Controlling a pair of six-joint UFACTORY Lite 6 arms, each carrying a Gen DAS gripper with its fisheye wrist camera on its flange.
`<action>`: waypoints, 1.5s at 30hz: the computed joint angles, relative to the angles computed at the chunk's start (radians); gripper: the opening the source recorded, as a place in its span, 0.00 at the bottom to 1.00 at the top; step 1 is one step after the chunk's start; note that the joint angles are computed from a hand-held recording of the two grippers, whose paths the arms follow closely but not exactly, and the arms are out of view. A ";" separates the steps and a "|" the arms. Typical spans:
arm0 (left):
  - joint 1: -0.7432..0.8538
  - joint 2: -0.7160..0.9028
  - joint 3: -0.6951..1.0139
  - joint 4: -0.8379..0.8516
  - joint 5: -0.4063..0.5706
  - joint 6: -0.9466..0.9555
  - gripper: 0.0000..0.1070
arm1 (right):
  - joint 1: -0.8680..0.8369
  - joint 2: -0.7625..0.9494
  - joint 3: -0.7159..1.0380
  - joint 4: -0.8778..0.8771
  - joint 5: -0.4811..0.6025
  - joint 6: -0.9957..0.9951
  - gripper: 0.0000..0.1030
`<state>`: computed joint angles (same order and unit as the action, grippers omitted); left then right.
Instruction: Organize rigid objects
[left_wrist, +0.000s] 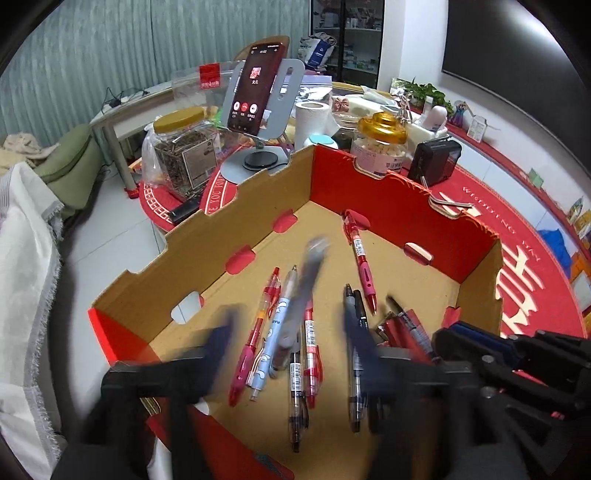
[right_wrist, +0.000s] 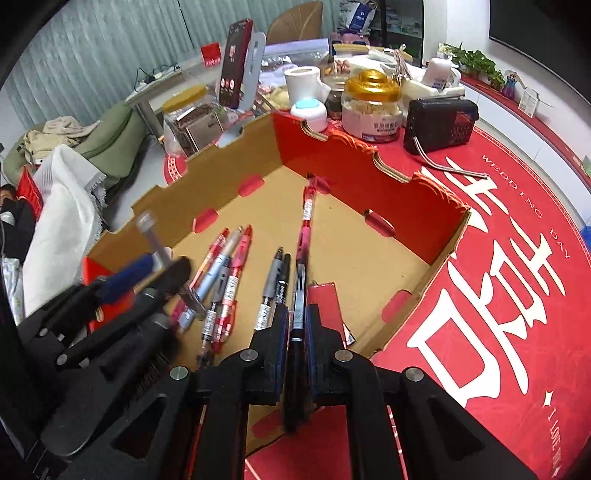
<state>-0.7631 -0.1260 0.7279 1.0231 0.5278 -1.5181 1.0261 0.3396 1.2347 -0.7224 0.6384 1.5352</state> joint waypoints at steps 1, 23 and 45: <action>-0.012 -0.007 -0.011 0.037 0.031 -0.038 0.79 | 0.001 -0.010 -0.011 -0.009 0.010 0.006 0.24; -0.073 -0.384 -0.164 -0.197 0.250 0.048 0.96 | 0.147 -0.138 0.010 -0.014 0.176 0.004 0.99; -0.182 -0.365 -0.133 -0.237 0.364 0.028 0.96 | 0.161 -0.172 -0.013 0.011 0.194 0.009 0.99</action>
